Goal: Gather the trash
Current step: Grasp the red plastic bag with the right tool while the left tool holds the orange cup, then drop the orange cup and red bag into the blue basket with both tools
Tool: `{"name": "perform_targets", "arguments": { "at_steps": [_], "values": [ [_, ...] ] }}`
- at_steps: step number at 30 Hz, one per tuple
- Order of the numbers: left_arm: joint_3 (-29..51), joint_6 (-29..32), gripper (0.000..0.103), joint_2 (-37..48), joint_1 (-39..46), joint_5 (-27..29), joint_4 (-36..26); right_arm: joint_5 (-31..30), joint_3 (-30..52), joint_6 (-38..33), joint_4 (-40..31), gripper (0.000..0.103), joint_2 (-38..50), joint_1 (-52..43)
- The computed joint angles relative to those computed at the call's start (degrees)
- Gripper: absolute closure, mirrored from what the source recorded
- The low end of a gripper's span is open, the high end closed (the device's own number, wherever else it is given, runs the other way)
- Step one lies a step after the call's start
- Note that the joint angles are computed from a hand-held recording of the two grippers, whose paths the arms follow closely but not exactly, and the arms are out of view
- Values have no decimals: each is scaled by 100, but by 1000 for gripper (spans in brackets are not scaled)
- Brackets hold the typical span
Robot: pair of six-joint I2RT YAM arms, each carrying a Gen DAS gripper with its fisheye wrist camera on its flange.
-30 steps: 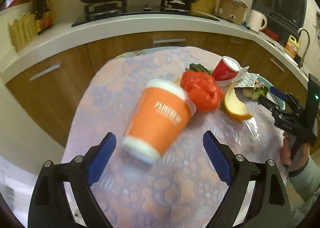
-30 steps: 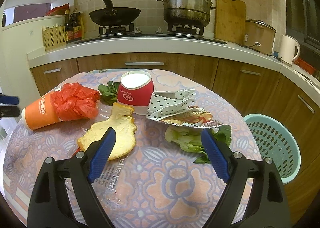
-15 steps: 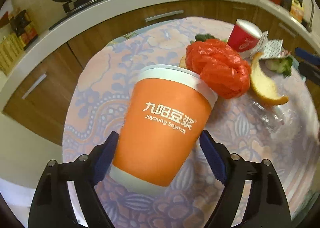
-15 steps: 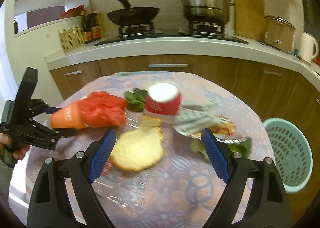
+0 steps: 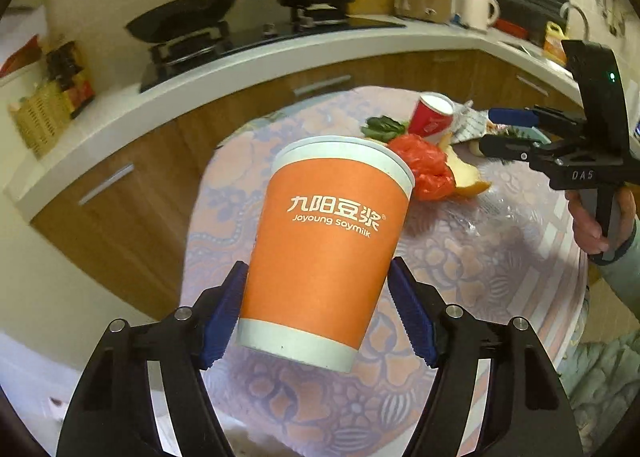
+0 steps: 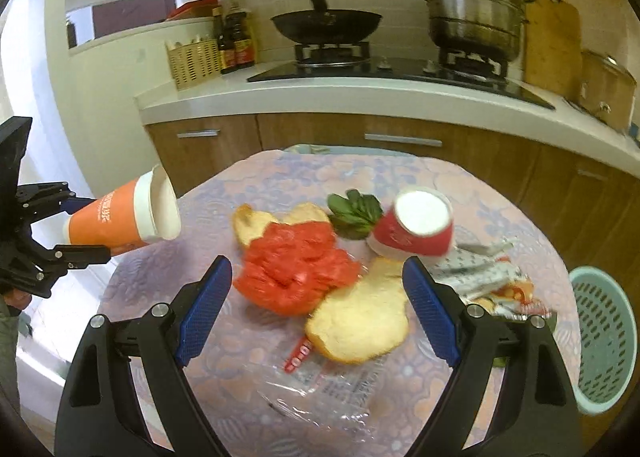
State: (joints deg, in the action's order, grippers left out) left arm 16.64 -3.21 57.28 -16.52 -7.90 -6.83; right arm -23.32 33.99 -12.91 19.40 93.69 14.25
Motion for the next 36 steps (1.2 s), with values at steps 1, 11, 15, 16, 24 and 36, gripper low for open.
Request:
{"name": "perform_targets", "arguments": {
  "at_steps": [1, 11, 15, 16, 24, 36],
  "values": [
    [-77, -70, 34, -110, 76, 69, 47, 62, 17, -8, 23, 20, -13, 72],
    [-14, -646, 34, 1286, 872, 798, 1627, 744, 1385, 329, -780, 20, 1297, 725],
    [130, -790, 34, 1558, 673, 732, 1800, 1004, 2115, 393, -1451, 20, 1895, 902],
    [141, -806, 34, 1602, 642, 738, 1846, 1045, 2203, 381, -1541, 27, 1999, 928],
    [359, -1067, 34, 1609, 87, 399, 1954, 336, 1330, 378, -949, 62, 1131, 499],
    [2247, -1428, 34, 2834, -1280, -355, 1666, -458, 984, 334, -850, 64, -98, -1105]
  ]
}}
